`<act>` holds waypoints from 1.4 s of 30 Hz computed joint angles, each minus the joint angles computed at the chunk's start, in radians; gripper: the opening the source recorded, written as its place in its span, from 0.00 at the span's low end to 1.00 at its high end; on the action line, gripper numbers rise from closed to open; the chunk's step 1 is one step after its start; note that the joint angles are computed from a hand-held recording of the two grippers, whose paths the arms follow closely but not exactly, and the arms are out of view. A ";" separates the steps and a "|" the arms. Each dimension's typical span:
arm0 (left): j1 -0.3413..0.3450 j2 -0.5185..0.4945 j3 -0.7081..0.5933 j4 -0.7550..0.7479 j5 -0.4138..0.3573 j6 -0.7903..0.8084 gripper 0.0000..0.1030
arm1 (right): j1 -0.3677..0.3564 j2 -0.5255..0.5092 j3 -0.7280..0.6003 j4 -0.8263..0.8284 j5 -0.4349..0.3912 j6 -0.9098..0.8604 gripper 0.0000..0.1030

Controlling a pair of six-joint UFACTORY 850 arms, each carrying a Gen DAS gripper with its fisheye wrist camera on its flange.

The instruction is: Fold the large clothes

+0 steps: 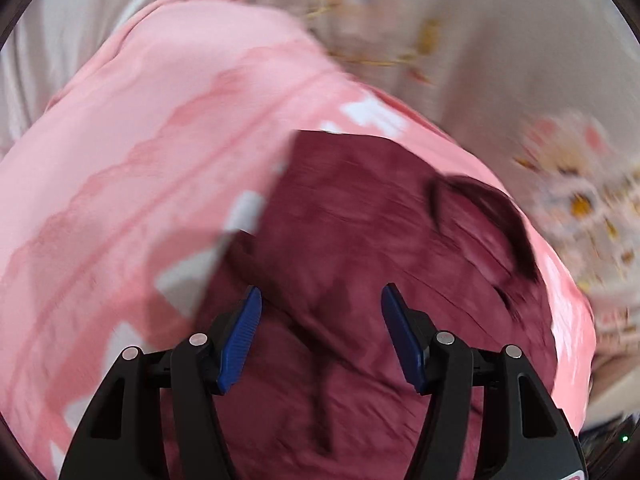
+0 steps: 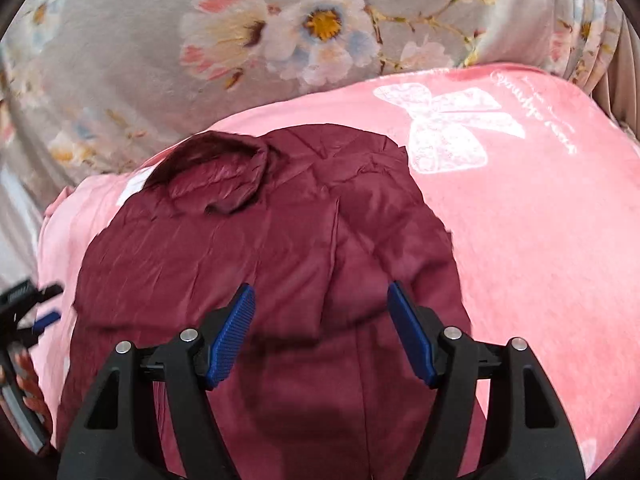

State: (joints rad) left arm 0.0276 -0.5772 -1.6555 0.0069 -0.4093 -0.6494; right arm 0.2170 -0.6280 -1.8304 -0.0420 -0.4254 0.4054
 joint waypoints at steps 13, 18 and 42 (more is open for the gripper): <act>0.039 -0.076 -0.015 0.038 -0.029 0.012 0.03 | 0.013 -0.038 -0.051 0.133 -0.003 -0.165 0.02; -0.002 -0.075 -0.002 0.337 -0.039 -0.185 0.03 | 0.045 -0.113 -0.069 -0.111 -0.071 -0.010 0.03; -0.157 -0.207 -0.237 0.457 -0.197 -0.130 0.06 | 0.132 -0.187 -0.189 -0.070 -0.096 -0.087 0.15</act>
State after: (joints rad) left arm -0.1290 -0.7842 -1.8929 0.4641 -0.6065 -0.7791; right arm 0.3486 -0.8155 -2.0195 -0.1119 -0.5218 0.3186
